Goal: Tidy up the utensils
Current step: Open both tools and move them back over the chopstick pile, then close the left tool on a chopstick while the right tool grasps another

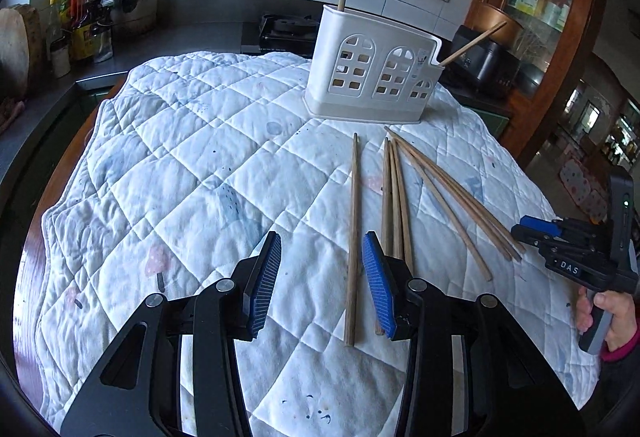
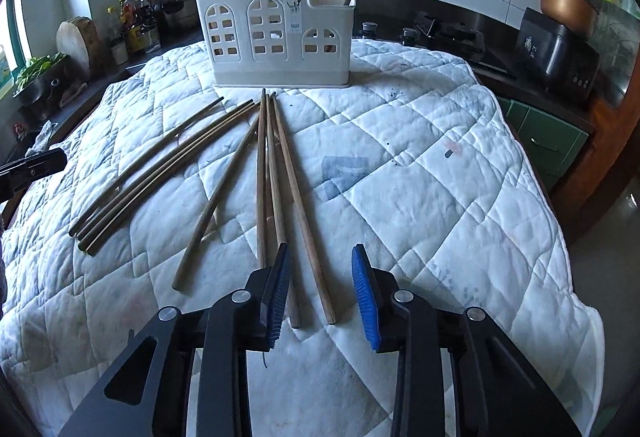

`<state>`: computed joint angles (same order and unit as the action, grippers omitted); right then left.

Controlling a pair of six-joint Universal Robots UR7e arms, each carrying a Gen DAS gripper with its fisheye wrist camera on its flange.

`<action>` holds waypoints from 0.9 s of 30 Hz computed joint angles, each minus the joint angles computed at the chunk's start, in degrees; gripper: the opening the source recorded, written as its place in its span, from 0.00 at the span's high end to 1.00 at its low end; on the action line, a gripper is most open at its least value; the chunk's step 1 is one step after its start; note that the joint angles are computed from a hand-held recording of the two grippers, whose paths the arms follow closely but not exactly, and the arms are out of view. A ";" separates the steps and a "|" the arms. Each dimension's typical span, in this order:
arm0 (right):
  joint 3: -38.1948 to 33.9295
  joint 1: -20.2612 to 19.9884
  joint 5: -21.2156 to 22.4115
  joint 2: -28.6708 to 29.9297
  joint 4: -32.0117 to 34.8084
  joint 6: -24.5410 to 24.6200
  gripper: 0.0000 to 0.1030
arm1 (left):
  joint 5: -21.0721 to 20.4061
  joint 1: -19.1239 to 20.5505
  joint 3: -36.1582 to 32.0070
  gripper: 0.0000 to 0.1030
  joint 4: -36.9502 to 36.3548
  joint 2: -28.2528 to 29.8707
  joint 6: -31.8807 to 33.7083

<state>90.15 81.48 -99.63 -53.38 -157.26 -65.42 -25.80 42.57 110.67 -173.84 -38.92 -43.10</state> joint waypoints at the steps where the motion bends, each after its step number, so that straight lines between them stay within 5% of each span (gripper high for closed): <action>1: -0.20 0.08 -0.42 0.34 -0.15 -0.20 0.72 | -0.24 0.12 0.02 0.59 -0.08 0.07 0.00; 15: -2.25 0.47 -2.13 2.64 0.53 -2.08 0.82 | -2.57 1.41 -2.50 0.60 1.20 2.05 2.31; 17: -2.16 0.45 -2.05 2.60 0.46 -2.38 0.84 | -3.46 1.76 -3.07 0.70 1.53 2.40 3.04; 27: -1.50 0.20 -1.61 2.27 -0.21 -3.17 0.90 | -5.12 3.27 -6.79 0.80 6.77 4.30 3.42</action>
<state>88.64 81.68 -101.24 -51.11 -157.47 -68.59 -30.92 45.85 103.87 -167.07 -34.61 -39.68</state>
